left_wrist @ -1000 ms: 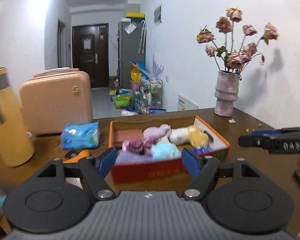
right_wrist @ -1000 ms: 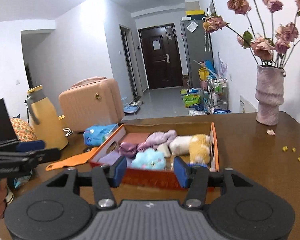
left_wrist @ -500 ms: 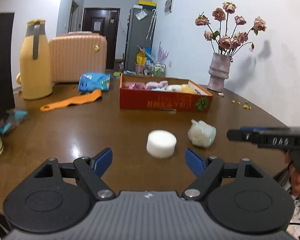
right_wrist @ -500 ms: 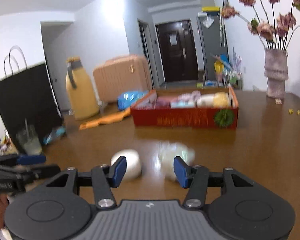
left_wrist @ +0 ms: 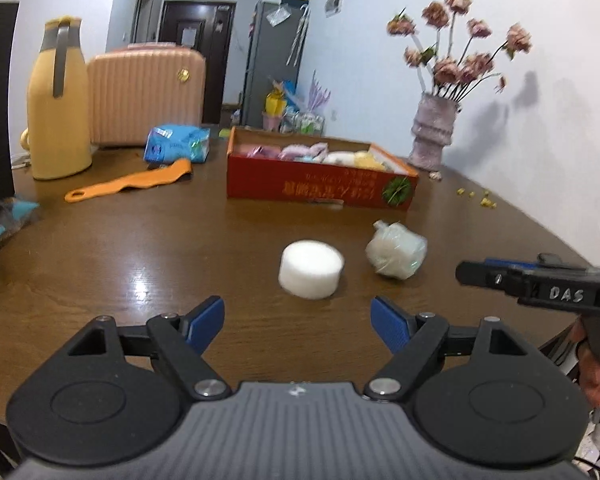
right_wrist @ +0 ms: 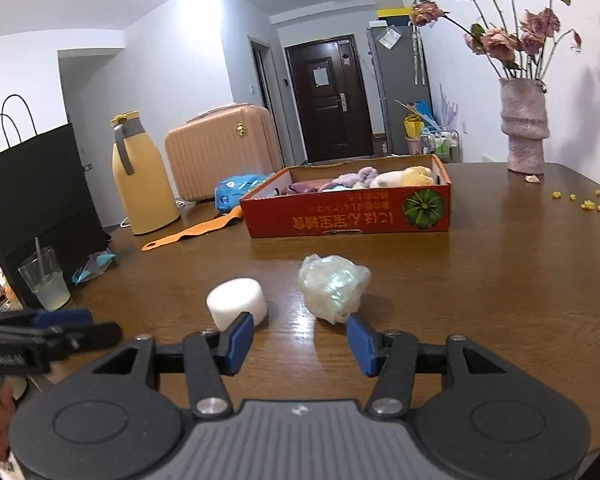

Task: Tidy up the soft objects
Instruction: 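Grasp the white round puff with the right gripper while the left gripper grasps the clear plastic bag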

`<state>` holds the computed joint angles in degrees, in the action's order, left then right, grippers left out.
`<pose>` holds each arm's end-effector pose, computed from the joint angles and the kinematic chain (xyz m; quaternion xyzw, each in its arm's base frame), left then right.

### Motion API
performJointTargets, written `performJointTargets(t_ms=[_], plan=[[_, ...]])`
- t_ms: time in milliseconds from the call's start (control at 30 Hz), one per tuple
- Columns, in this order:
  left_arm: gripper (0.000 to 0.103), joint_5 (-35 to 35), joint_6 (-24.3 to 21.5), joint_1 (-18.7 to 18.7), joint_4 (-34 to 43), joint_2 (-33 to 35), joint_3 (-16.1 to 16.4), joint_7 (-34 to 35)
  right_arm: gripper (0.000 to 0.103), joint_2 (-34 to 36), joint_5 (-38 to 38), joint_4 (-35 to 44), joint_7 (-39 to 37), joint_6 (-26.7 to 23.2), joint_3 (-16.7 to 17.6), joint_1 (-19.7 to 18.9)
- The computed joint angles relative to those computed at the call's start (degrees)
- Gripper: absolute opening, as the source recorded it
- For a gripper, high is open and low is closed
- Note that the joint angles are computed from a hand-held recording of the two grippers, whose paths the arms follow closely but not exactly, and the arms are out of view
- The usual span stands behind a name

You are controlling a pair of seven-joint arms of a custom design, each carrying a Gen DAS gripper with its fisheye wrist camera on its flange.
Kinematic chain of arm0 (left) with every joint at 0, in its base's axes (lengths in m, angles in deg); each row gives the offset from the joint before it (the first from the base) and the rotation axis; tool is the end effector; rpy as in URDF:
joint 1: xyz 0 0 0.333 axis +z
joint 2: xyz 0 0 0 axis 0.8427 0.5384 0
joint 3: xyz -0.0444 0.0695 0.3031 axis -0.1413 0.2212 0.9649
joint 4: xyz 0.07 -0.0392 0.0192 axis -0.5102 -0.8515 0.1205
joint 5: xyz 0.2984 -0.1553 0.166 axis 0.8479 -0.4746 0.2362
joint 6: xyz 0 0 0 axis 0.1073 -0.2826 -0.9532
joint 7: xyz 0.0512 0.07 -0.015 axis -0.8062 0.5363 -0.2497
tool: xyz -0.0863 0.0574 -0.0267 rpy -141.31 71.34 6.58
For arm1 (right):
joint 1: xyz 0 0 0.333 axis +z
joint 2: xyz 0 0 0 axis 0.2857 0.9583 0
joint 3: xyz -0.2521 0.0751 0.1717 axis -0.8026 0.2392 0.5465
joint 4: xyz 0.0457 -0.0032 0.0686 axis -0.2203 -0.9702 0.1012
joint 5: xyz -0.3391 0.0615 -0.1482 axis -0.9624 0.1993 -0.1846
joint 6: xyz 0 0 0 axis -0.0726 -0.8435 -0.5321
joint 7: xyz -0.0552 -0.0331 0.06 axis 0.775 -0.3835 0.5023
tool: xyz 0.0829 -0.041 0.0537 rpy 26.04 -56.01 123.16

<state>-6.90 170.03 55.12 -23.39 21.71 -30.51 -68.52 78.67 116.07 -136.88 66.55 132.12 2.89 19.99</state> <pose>0.5737 -0.1300 0.4823 -0.6630 0.5616 -0.3736 0.3248 0.6777 0.1050 0.4688 -0.7172 0.4489 -0.1577 0.5092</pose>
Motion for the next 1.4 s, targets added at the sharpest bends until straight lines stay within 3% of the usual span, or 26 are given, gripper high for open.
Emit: performJointTargets(t_ms=[267, 333, 433, 500, 533, 600, 733, 800, 867, 967, 1033, 1067, 1100, 1133, 1267, 1400], plan=[[0.082, -11.3, -4.5, 1.1, 0.6, 2.7, 1.3, 7.8, 0.052, 10.2, -14.9, 12.5, 5.9, -2.6, 1.2, 4.3], [0.082, -13.5, -5.2, 1.4, 0.9, 3.2, 1.8, 9.5, 0.057, 13.8, -19.6, 17.2, 8.9, -2.6, 1.4, 5.9], [0.082, -17.5, -6.3, 1.6, 1.9, 4.3, 2.1, 13.0, 0.062, 20.3, -30.1, 25.8, 19.3, -0.7, -2.5, 11.0], [0.082, -20.2, -6.7, 1.7, 3.0, 5.3, 2.2, 15.6, 0.06, 23.5, -34.0, 30.5, 22.9, -2.7, -2.8, 11.6], [0.082, -22.0, -7.1, 1.8, 3.8, 6.1, 2.1, 17.4, 0.054, 25.0, -35.2, 33.1, 24.4, -5.0, -2.3, 11.1], [0.082, -25.1, -7.8, 1.5, 5.8, 7.8, 2.0, 20.7, 0.052, 26.6, -35.5, 36.0, 25.5, -7.6, 0.3, 9.1], [0.082, -31.7, -7.0, 0.5, 12.7, 13.1, 0.5, 30.8, 0.052, 23.2, -28.6, 31.4, 19.3, -2.2, 8.5, 1.9], [0.082, -36.3, -5.8, 0.7, 17.7, 17.1, -2.2, 38.3, 0.052, 21.6, -24.3, 29.7, 17.1, 0.8, 10.2, -1.1], [0.082, -41.3, -5.4, 1.3, 23.9, 21.9, -6.0, 46.1, 0.053, 21.0, -22.6, 29.4, 17.9, 3.9, 9.1, -2.2], [0.082, -47.1, -7.8, 0.9, 35.5, 30.7, -11.2, 56.4, 0.053, 21.5, -25.4, 29.7, 25.3, 6.3, 4.5, -2.1], [0.079, -48.9, -11.1, -1.6, 43.6, 35.8, -11.1, 59.5, 0.053, 21.9, -27.8, 29.6, 30.0, 6.2, 2.7, -2.7], [0.069, -50.2, -12.8, -2.6, 47.3, 38.0, -11.1, 60.9, 0.053, 21.7, -28.4, 29.0, 30.8, 6.1, 2.9, -3.4], [0.047, -51.1, -13.8, -3.4, 49.7, 39.7, -10.9, 61.9, 0.053, 21.5, -28.7, 28.3, 31.1, 5.9, 3.3, -4.3], [0.041, -52.6, -15.3, -3.6, 52.6, 41.6, -11.7, 64.3, 0.053, 21.5, -29.0, 28.0, 31.1, 5.7, 3.7, -4.9], [0.038, -56.4, -16.0, -4.8, 55.2, 42.9, -10.3, 66.0, 0.053, 23.3, -31.1, 30.2, 32.5, 3.7, 4.1, -5.3], [0.037, -58.3, -14.2, -6.1, 49.0, 38.2, -6.0, 63.5, 0.053, 25.2, -32.3, 32.7, 33.1, 2.0, 5.0, -5.5]])
